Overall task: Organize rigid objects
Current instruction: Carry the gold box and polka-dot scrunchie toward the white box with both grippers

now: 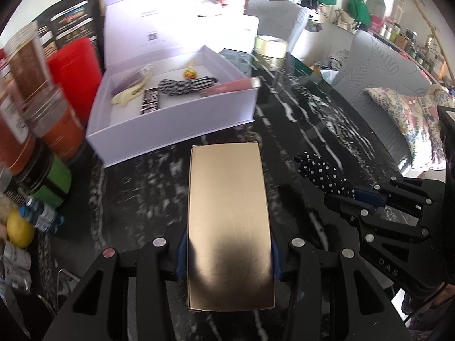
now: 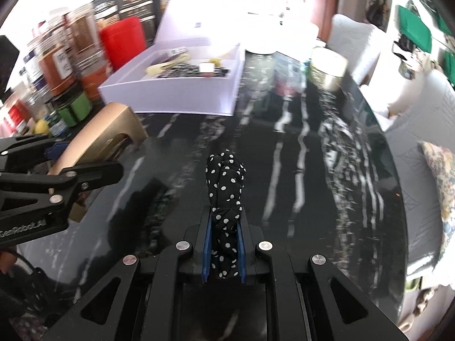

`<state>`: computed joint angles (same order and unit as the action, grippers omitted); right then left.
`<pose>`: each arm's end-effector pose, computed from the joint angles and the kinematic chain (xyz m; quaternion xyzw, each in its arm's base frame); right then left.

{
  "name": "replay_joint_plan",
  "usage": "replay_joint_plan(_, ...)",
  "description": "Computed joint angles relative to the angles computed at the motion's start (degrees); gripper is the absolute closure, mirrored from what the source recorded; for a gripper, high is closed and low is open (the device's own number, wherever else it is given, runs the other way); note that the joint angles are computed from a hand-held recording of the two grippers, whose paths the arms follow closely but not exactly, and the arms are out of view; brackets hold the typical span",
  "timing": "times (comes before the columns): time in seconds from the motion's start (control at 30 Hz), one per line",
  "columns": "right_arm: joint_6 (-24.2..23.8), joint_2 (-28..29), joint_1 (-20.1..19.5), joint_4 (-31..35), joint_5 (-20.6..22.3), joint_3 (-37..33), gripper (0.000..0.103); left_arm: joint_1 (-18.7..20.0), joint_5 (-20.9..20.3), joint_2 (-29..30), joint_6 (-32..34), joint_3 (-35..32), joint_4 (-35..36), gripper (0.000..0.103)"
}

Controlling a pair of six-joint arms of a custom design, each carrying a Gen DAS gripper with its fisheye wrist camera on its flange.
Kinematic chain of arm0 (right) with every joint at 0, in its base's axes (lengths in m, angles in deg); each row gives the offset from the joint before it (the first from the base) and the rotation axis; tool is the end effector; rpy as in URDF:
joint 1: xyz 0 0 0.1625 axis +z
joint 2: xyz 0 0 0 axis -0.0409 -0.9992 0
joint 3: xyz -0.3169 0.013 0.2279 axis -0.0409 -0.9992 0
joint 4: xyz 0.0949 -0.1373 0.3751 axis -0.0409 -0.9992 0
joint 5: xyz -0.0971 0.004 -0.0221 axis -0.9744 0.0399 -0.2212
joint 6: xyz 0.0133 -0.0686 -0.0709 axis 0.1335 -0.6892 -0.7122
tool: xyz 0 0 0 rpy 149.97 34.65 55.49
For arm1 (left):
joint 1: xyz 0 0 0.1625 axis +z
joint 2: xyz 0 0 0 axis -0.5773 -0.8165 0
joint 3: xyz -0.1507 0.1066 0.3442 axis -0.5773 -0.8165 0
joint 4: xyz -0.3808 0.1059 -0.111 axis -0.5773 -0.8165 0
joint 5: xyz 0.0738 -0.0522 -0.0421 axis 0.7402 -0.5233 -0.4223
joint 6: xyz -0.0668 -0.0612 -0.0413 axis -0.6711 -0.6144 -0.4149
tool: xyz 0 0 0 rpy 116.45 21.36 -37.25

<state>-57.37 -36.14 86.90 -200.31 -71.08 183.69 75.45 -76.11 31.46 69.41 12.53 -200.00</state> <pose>0.0348 -0.5464 0.2676 0.1906 -0.8955 0.2187 0.3374 -0.3520 -0.5576 -0.0518 0.2652 0.8979 -0.1989 0.2896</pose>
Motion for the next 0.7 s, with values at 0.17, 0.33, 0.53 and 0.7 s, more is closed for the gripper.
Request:
replay_joint_plan(0.17,-1.02,0.59,1.67,0.06,0.46,1.06,0.088,-0.02,1.37,-2.41,-1.92,3.21,-0.39,0.059)
replay_joint_plan(0.33,-1.86,0.96,3.15,0.35,1.09,2.17,0.088,-0.10,2.38,-4.54,-3.63,6.05,-0.76,0.059)
replay_joint_plan(0.53,-1.73,1.08,4.65,1.19,1.77,3.01,0.088,-0.71,4.52,-6.65,-4.95,8.68,-0.75,0.059)
replay_joint_plan(0.7,-1.72,1.14,5.82,0.77,1.99,3.37,0.088,-1.21,5.84,-8.12,-4.40,9.86,-1.52,0.059)
